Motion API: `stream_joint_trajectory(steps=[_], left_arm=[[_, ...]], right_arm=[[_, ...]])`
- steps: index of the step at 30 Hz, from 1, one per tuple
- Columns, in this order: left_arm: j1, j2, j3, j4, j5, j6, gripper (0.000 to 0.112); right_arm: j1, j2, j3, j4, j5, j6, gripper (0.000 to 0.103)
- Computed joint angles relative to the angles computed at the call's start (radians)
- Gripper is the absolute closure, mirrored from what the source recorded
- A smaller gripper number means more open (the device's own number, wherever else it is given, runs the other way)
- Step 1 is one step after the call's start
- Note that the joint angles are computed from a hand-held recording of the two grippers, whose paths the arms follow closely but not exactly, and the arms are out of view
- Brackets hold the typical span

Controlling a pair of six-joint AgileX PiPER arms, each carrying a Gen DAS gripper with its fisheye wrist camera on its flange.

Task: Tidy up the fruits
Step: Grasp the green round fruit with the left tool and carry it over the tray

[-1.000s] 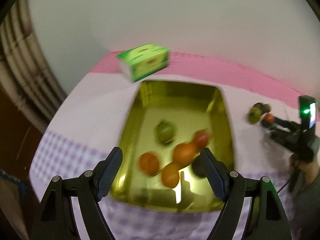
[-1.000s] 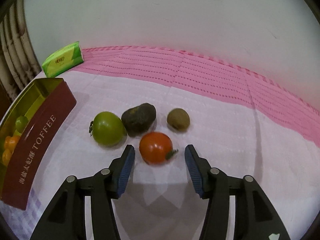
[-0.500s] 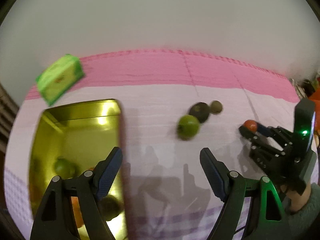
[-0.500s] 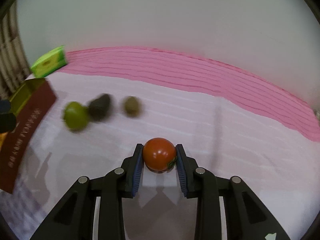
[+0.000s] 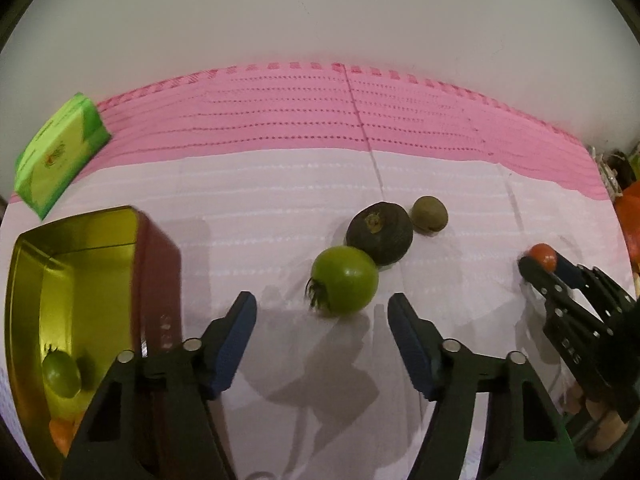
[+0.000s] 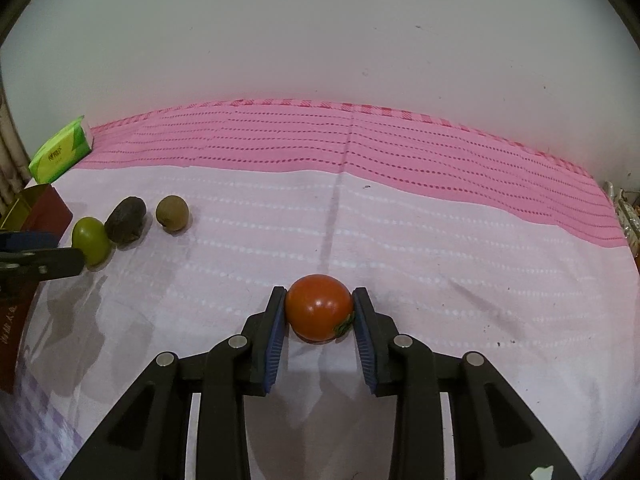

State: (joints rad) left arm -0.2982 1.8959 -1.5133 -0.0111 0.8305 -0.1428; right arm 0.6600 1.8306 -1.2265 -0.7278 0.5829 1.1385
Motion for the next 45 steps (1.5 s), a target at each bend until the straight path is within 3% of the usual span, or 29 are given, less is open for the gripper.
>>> stream_joint_trajectory(steps=[4,9,17,25,30,35,45], left_arm=[[-0.014,0.042,-0.048,0.026,0.005,-0.009,0.049],[-0.027,0.062,-0.064,0.043,0.008,-0.003,0.075],[-0.037,-0.032,0.051,0.079,0.008,-0.031,0.076],[-0.002,-0.222,0.198,0.044,0.014,-0.052,0.076],[0.017,-0.356,0.275,0.094,0.018,-0.087,0.076],[0.097,-0.476,0.344,0.102,0.050,-0.070,0.076],[0.324,-0.569,0.497,0.107,0.056,0.009,0.076]], right_arm=[[-0.001,0.003,-0.005,0.003,0.001,-0.003,0.072],[-0.001,0.002,-0.005,0.006,0.001,-0.005,0.072],[0.002,0.001,-0.004,0.004,0.003,-0.001,0.072],[0.004,0.002,-0.006,0.001,0.005,0.003,0.072],[0.004,0.002,-0.004,0.000,0.004,0.003,0.072],[0.002,0.001,-0.002,-0.001,0.003,0.003,0.072],[0.006,0.004,-0.007,-0.004,0.009,0.003,0.072]])
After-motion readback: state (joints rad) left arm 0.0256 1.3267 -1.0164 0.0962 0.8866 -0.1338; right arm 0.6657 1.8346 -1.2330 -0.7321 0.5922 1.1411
